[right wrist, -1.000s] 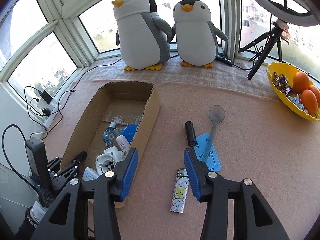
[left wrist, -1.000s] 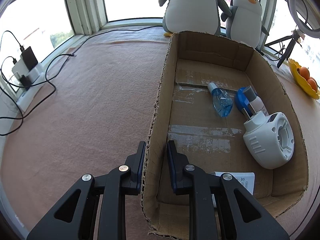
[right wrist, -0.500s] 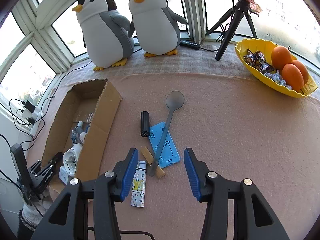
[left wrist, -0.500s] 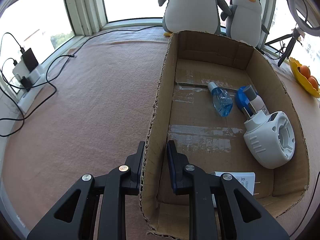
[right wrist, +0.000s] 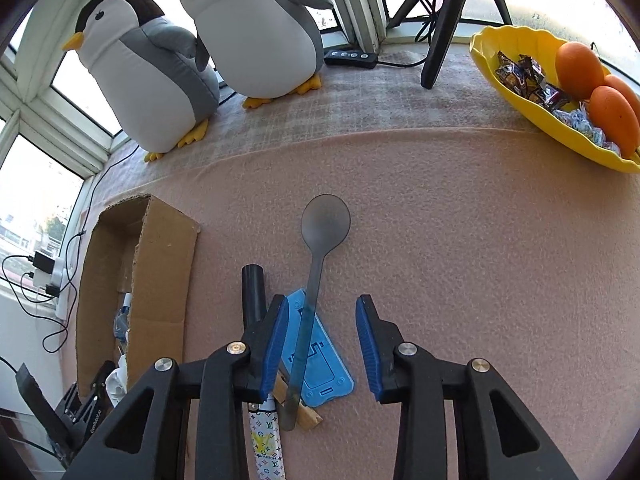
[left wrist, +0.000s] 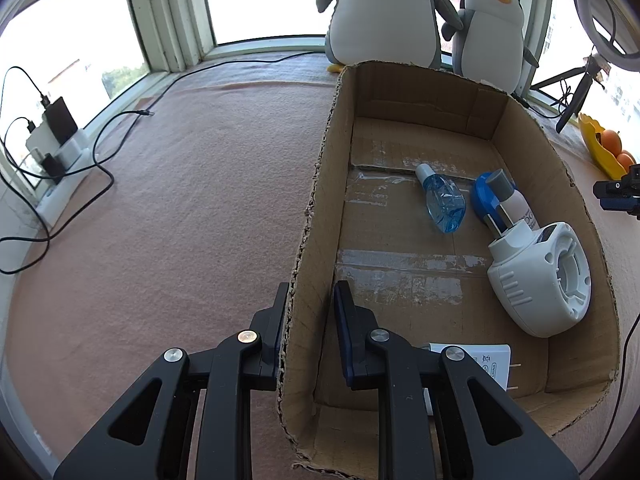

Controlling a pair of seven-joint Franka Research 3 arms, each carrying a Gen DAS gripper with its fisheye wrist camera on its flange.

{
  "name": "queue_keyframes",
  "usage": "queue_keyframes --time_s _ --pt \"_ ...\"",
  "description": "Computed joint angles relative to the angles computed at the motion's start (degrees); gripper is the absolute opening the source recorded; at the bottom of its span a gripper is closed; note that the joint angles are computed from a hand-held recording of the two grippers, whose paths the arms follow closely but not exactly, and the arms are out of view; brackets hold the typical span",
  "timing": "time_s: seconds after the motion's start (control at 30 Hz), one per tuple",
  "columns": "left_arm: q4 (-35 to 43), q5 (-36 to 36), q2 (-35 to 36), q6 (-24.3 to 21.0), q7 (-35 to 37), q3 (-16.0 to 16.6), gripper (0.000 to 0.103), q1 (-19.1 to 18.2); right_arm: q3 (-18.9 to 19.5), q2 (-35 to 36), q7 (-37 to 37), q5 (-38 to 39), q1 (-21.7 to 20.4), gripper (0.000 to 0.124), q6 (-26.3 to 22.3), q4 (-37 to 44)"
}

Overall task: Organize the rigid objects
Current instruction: 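Grasp the grey spoon by its handle with the right tool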

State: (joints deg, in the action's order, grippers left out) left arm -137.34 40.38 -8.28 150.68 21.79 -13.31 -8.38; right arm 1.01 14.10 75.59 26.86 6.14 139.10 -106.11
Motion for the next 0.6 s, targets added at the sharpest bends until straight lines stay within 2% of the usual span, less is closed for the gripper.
queue_keyframes --time_s 0.3,0.6 --pt "0.0 -0.1 0.0 -0.1 0.0 0.0 0.018 0.1 -0.6 5.8 5.0 -6.1 1.6 0.023 -1.9 6.6" --pt "0.2 0.4 0.1 -0.5 -0.2 -0.1 0.018 0.0 -1.2 7.3 7.7 -11.2 2.9 0.016 -1.8 7.9"
